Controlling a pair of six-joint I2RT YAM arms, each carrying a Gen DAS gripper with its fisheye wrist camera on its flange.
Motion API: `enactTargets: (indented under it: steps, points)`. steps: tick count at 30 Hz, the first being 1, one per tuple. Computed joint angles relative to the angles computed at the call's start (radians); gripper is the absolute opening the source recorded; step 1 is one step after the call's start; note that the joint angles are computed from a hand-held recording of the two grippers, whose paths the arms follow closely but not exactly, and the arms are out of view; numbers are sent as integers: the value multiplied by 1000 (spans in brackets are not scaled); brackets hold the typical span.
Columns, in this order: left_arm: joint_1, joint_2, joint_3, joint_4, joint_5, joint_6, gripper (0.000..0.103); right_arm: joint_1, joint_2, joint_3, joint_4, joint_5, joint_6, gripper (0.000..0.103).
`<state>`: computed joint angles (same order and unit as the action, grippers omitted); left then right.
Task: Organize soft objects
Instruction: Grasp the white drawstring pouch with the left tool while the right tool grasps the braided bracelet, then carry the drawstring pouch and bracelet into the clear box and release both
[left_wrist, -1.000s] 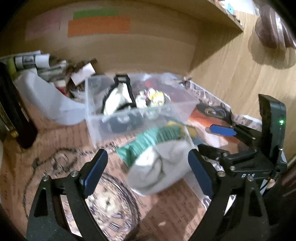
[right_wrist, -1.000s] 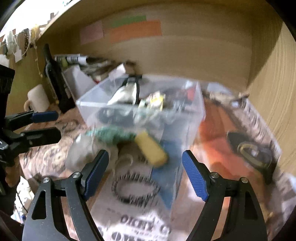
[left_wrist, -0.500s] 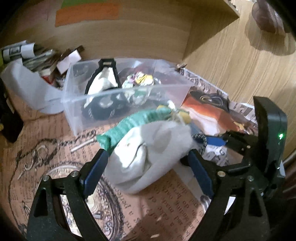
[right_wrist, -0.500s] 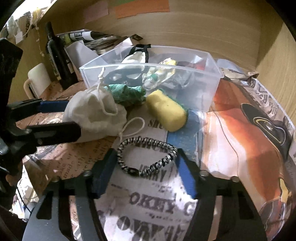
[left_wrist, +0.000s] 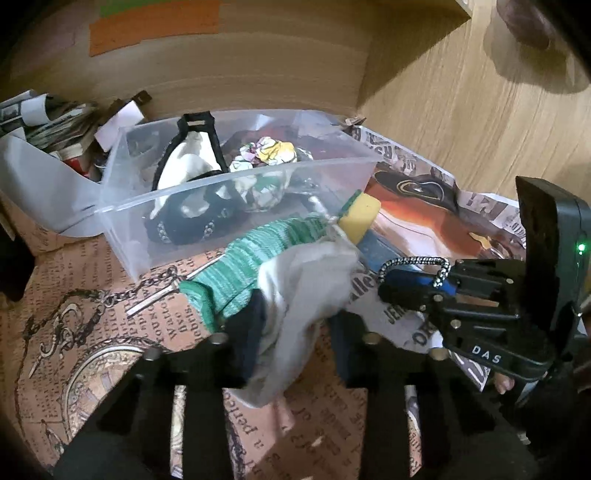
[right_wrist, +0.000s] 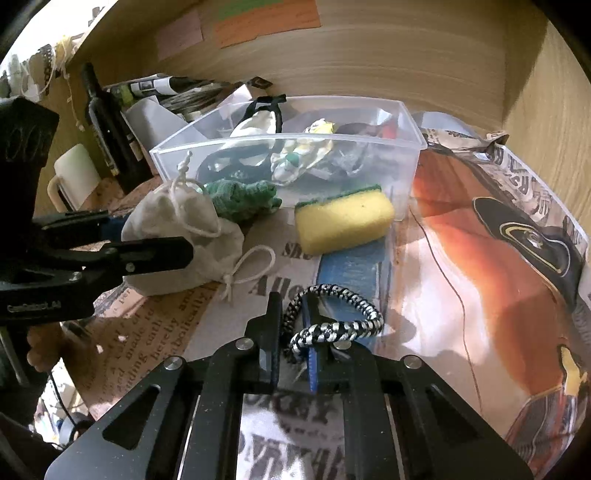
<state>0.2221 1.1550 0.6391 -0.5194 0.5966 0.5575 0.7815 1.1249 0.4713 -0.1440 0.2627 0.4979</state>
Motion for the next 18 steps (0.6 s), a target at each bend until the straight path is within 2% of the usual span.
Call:
enactTargets:
  steps: [3,11,18]
  points:
    - [40,-14,17,-49,37,20,20,9,-31,-4,-4,16,1,10]
    - [146,-108,77,-180,168,69,19,23,-118,24,-52,70,-20,10]
    - [197,-142,143,-147,209,6,19,17,-145,92,-60,114,-90,10]
